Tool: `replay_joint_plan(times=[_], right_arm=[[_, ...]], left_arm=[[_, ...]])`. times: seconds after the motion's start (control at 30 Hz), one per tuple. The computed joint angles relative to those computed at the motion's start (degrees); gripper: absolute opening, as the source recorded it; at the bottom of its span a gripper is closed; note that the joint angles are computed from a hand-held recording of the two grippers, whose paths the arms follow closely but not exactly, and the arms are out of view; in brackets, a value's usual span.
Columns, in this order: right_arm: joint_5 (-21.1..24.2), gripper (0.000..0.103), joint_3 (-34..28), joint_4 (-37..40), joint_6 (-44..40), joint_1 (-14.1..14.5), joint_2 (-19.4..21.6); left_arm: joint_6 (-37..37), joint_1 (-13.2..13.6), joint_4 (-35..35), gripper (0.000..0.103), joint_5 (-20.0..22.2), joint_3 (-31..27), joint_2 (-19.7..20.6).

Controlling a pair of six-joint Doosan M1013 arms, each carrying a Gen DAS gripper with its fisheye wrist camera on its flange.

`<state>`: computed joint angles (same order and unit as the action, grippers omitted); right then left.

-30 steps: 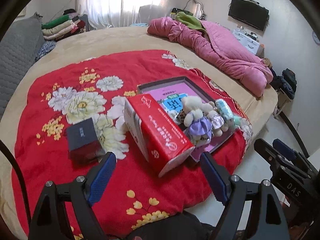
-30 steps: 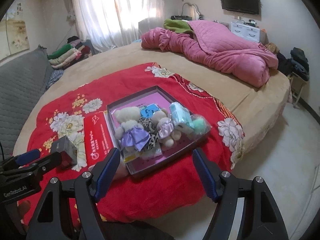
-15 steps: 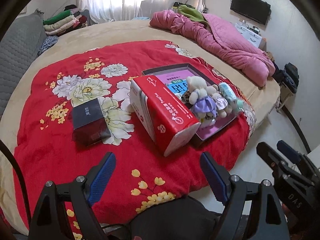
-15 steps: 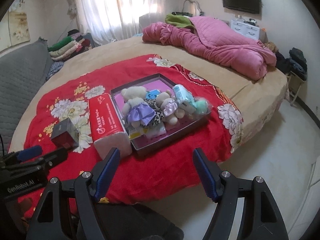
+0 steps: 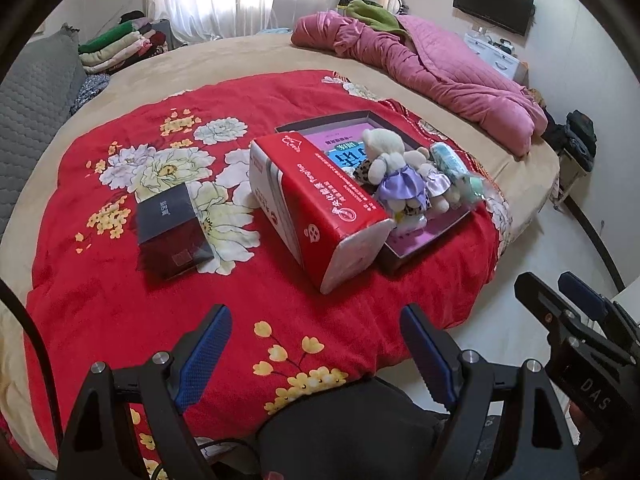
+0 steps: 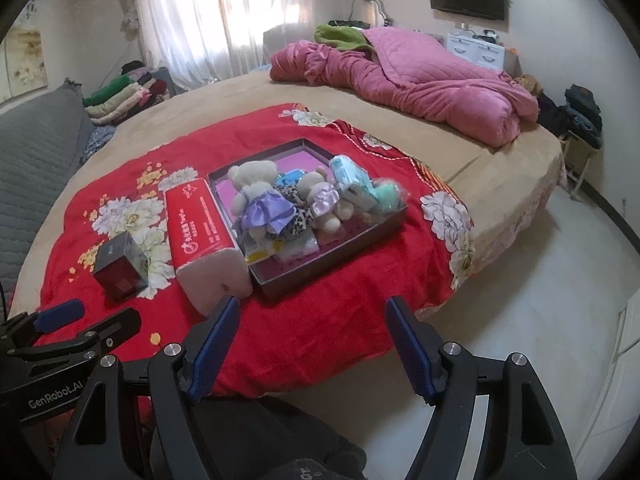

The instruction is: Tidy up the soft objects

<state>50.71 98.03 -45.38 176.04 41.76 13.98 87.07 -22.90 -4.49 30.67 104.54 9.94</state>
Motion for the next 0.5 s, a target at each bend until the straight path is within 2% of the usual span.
replay_joint_plan(times=[0.5], right_arm=[[0.9, 0.076, 0.2, -0.1, 0.2, 0.3, 0.1]], left_arm=[[-0.4, -0.1, 0.6, 0.085, 0.2, 0.5, 0.1]])
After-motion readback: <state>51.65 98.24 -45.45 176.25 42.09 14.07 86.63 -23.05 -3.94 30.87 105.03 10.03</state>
